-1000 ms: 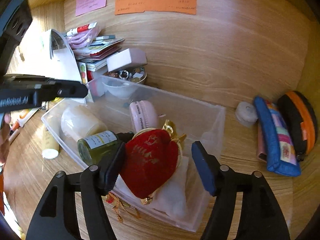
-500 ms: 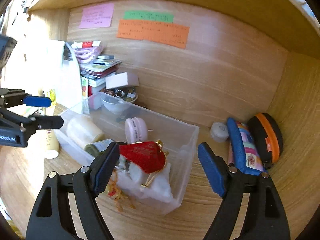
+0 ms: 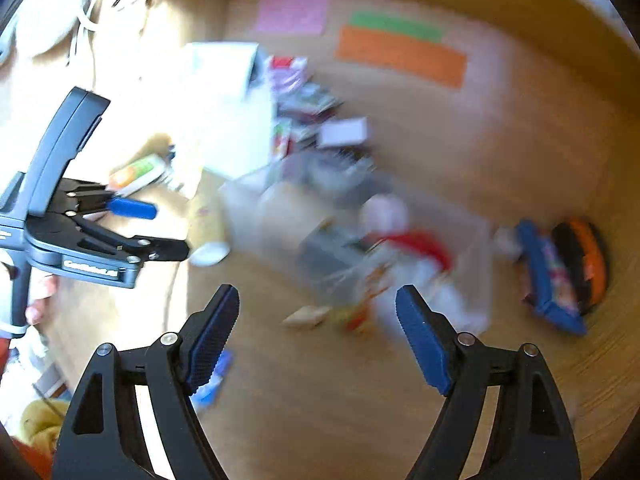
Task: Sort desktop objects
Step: 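Grasp the white dotted tile with the right tool while the left tool reaches the blue box, then grasp the small blue Max staple box with the left tool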
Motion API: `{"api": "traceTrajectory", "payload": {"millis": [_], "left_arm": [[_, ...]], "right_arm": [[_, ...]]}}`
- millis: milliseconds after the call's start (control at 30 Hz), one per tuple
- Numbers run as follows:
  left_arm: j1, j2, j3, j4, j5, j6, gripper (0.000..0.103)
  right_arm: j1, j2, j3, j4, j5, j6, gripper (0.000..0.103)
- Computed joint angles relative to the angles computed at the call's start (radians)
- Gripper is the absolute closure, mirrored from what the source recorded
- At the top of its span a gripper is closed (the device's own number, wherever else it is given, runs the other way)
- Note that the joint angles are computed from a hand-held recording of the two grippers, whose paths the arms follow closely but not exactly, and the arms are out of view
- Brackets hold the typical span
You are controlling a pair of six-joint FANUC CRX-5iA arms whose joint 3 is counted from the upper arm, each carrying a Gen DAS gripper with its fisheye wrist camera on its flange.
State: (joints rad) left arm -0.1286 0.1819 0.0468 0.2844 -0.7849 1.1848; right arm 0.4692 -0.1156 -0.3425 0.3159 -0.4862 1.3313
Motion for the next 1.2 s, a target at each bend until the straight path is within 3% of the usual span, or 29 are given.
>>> {"api": "traceTrajectory", "payload": {"millis": [167, 400, 633, 767, 833, 933, 1000, 1200], "left_arm": [[-0.001, -0.048, -0.095, 0.042, 0.022, -0.025, 0.029], [-0.013, -0.075, -0.147, 0.097, 0.019, -0.063, 0.029], [-0.029, -0.086, -0.155, 0.096, 0.007, -0.043, 0.029], [-0.030, -0.094, -0.158, 0.093, 0.005, -0.024, 0.029], [-0.028, -0.099, -0.162, 0.098, 0.004, -0.017, 0.024], [-0.034, -0.104, -0.159, 0.075, 0.005, 0.013, 0.020], [-0.041, -0.100, -0.150, 0.066, -0.002, 0.029, 0.020], [-0.096, -0.066, -0.098, 0.015, -0.013, 0.065, 0.020]], "right_arm": [[0.023, -0.024, 0.008, -0.218, -0.093, 0.131, 0.027], [0.070, -0.061, -0.072, -0.200, -0.080, 0.090, 0.050], [0.062, -0.080, -0.081, -0.263, -0.065, 0.136, 0.059], [0.000, -0.050, 0.013, -0.496, -0.152, 0.339, 0.059], [0.003, -0.044, 0.009, -0.498, -0.146, 0.348, 0.059], [0.007, -0.043, -0.007, -0.490, -0.119, 0.347, 0.069], [-0.008, -0.042, 0.001, -0.524, -0.126, 0.384, 0.080], [-0.047, -0.066, -0.025, -0.523, -0.107, 0.365, 0.081]]}}
